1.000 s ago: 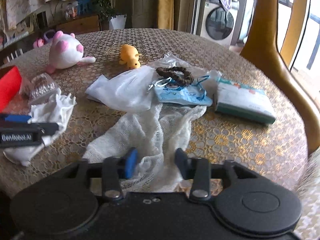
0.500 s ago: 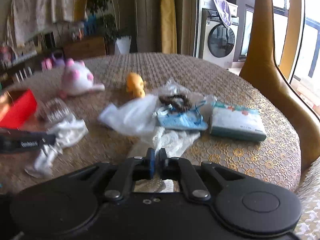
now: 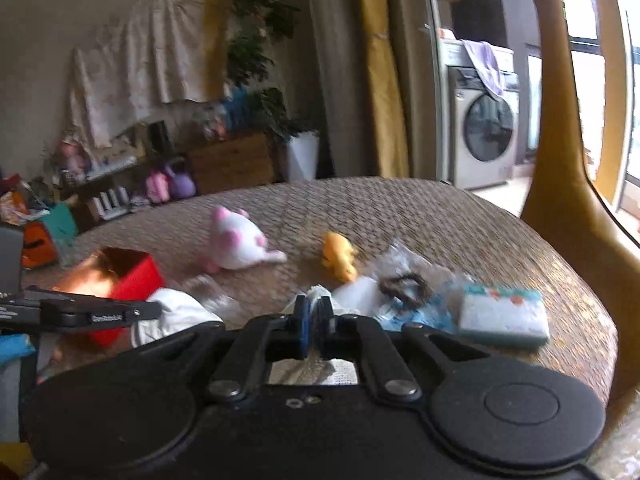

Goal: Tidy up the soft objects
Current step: 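Carry the white cloth with the left gripper while the right gripper carries the mesh cloth to the red tin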

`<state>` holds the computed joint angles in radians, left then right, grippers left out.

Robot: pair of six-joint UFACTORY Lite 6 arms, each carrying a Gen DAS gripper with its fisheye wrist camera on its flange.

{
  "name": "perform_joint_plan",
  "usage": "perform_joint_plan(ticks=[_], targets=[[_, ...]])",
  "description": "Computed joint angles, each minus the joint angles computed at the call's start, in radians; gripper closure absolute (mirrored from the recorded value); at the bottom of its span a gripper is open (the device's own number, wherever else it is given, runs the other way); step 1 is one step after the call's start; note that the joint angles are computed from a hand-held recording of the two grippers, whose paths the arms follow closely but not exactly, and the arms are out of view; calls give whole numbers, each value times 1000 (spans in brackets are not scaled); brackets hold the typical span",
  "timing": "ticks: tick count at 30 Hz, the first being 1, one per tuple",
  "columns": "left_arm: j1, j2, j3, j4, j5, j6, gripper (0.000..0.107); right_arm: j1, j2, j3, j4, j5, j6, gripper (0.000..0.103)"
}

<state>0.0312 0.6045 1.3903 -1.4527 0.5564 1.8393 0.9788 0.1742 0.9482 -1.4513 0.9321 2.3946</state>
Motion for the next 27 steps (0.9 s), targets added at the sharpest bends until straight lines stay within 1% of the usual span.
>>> perform_joint_plan(ticks=[5, 8, 11, 14, 18, 22, 24, 25, 26, 27], targets=[[74, -30, 34, 57, 69, -43, 99, -8, 1, 88, -26, -37, -88, 99], [111, -23, 75, 100, 104, -73, 99, -19, 37, 166, -30, -56, -150, 99], [137, 2, 114, 203, 182, -131, 99, -18, 74, 232, -28, -51, -196, 99], [137, 6, 92, 231, 186, -137, 99, -19, 104, 269, -25, -59, -210, 99], [128, 42, 95, 256, 178, -171, 99, -15, 120, 276, -10, -74, -206, 99], [111, 57, 74, 241, 121, -151, 97, -7, 119, 262, -4, -74, -189, 99], [108, 67, 67, 233, 120, -130, 91, -9, 111, 248, -3, -79, -176, 99], [105, 70, 61, 226, 114, -120, 81, -9, 108, 241, -4, -82, -171, 99], [101, 75, 58, 226, 112, -114, 64, -9, 109, 238, -6, -84, -165, 99], [95, 81, 58, 227, 111, -111, 50, -9, 110, 233, -7, -87, -157, 99]])
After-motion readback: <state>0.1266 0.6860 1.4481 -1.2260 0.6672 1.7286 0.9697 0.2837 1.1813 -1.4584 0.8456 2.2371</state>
